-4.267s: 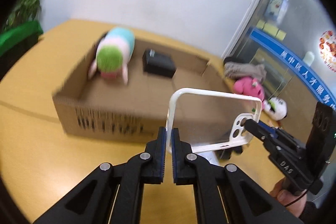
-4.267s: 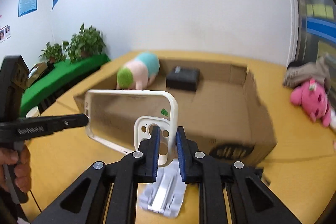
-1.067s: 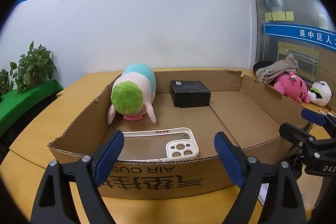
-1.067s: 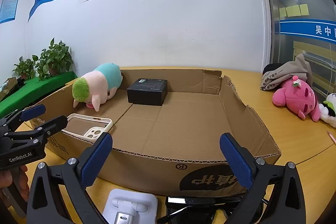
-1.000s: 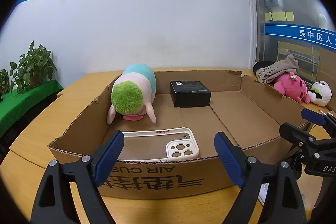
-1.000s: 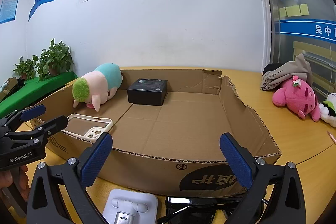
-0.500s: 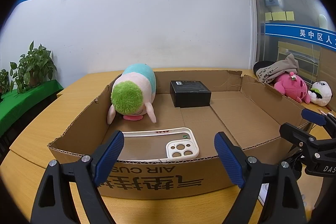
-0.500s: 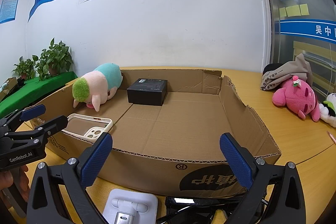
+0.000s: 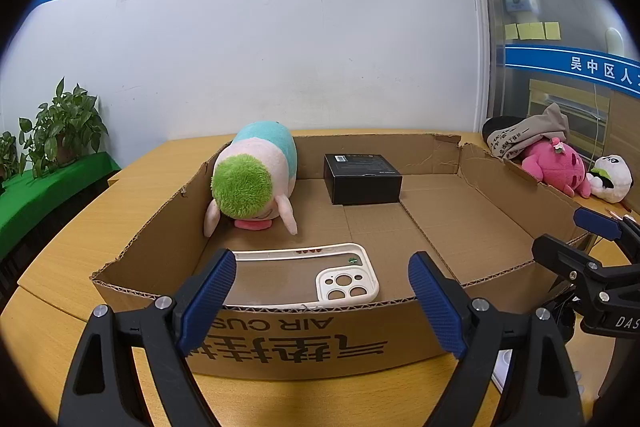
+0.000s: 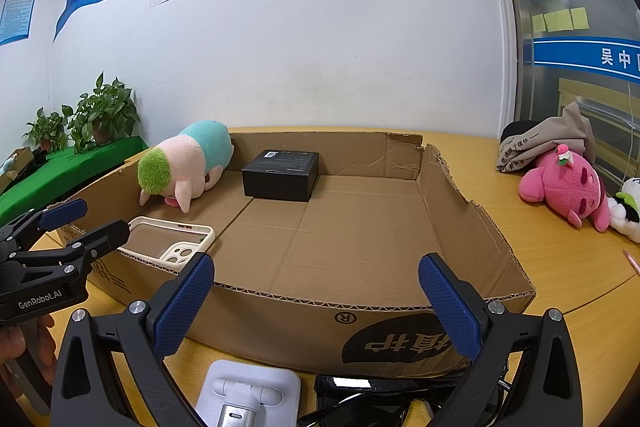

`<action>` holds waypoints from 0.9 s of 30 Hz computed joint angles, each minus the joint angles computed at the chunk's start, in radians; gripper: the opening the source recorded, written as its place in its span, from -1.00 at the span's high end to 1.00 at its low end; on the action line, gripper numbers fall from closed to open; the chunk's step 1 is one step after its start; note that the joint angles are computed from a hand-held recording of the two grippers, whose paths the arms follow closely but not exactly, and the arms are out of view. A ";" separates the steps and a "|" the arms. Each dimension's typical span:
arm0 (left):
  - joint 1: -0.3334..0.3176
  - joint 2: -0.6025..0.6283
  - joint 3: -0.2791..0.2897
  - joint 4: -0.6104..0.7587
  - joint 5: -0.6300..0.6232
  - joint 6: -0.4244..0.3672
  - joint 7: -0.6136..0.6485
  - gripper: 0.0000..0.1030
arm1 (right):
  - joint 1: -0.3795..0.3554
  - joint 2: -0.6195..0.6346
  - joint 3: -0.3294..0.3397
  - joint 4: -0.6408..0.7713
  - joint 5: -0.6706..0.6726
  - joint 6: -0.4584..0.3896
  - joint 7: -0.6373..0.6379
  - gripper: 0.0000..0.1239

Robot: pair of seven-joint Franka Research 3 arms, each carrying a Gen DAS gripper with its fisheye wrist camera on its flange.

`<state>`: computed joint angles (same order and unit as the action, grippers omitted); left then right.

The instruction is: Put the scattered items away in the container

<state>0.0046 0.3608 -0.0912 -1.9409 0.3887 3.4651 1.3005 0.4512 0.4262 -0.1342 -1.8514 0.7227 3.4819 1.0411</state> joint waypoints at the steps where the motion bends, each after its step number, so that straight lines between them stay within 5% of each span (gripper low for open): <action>1: 0.002 0.001 -0.002 0.001 0.001 0.000 0.000 -0.71 | 0.000 0.000 0.000 0.000 0.000 0.000 0.000 -0.66; 17: -0.006 0.001 0.004 0.000 -0.012 0.003 0.007 -0.72 | -0.004 -0.001 0.005 -0.002 0.000 0.003 -0.001 -0.66; 21: -0.059 -0.010 0.051 -0.018 -0.065 0.014 0.030 -0.72 | -0.004 0.000 0.005 0.001 0.000 0.001 -0.001 -0.66; 24: 0.013 -0.040 -0.022 -0.054 -0.016 0.023 -0.020 -0.72 | -0.008 0.001 0.008 0.000 -0.003 0.003 0.000 -0.66; 27: 0.126 -0.070 -0.135 -0.069 0.093 -0.022 -0.134 -0.72 | -0.116 -0.029 0.096 -0.038 -0.151 -0.039 0.004 -0.65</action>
<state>0.1306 0.2913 -0.2265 -2.0101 0.4819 3.4435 1.1665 0.3356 0.3968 -0.0379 -1.8895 0.5716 3.4431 1.0447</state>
